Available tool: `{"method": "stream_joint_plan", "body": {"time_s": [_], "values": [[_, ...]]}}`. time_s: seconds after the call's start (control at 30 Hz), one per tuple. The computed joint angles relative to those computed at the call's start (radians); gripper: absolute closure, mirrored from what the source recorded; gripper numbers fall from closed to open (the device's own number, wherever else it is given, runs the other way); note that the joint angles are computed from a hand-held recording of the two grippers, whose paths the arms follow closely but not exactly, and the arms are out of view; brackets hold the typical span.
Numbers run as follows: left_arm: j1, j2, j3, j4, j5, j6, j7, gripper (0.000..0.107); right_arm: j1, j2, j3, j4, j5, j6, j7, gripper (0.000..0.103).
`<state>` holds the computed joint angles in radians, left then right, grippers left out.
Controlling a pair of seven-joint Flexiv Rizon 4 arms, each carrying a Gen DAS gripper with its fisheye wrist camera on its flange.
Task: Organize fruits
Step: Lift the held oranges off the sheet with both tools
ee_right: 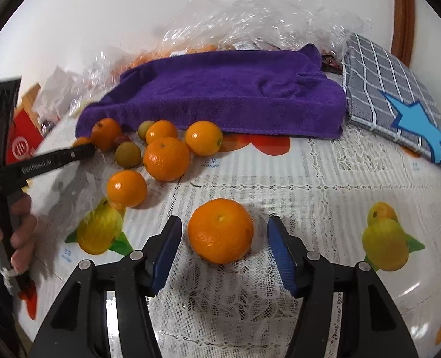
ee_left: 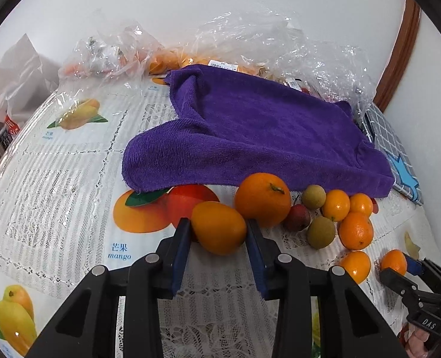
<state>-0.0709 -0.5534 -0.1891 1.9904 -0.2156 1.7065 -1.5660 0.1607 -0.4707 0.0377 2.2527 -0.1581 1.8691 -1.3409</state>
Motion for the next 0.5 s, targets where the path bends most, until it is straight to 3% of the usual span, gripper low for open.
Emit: {"method": "stream_joint_plan", "body": {"time_s": [0.13,0.2,0.27,0.33,0.47,0.5], "values": [[0.181,-0.016,-0.196,0.048,0.028,0.066,-0.007,0.072,-0.183,-0.022,0.161,-0.018,-0.073,0.007,0.044,0.052],[0.209,-0.021,-0.224,0.055,0.047,0.081,-0.026,0.072,-0.273,-0.038,0.238,-0.022,-0.123,0.013,0.072,0.054],[0.208,-0.02,-0.218,0.058,0.059,0.096,-0.05,0.072,-0.288,-0.041,0.244,-0.018,-0.148,0.021,0.095,0.054],[0.232,-0.022,-0.238,0.068,0.083,0.118,-0.072,0.072,-0.246,-0.031,0.203,-0.01,-0.148,0.024,0.1,0.054],[0.227,-0.019,-0.225,0.066,0.121,0.13,-0.1,0.072,-0.04,0.002,0.025,0.02,-0.068,0.029,0.056,0.054],[0.229,-0.018,-0.226,0.068,0.13,0.132,-0.105,0.072,0.014,0.006,-0.022,0.024,-0.041,0.028,0.039,0.06]]}}
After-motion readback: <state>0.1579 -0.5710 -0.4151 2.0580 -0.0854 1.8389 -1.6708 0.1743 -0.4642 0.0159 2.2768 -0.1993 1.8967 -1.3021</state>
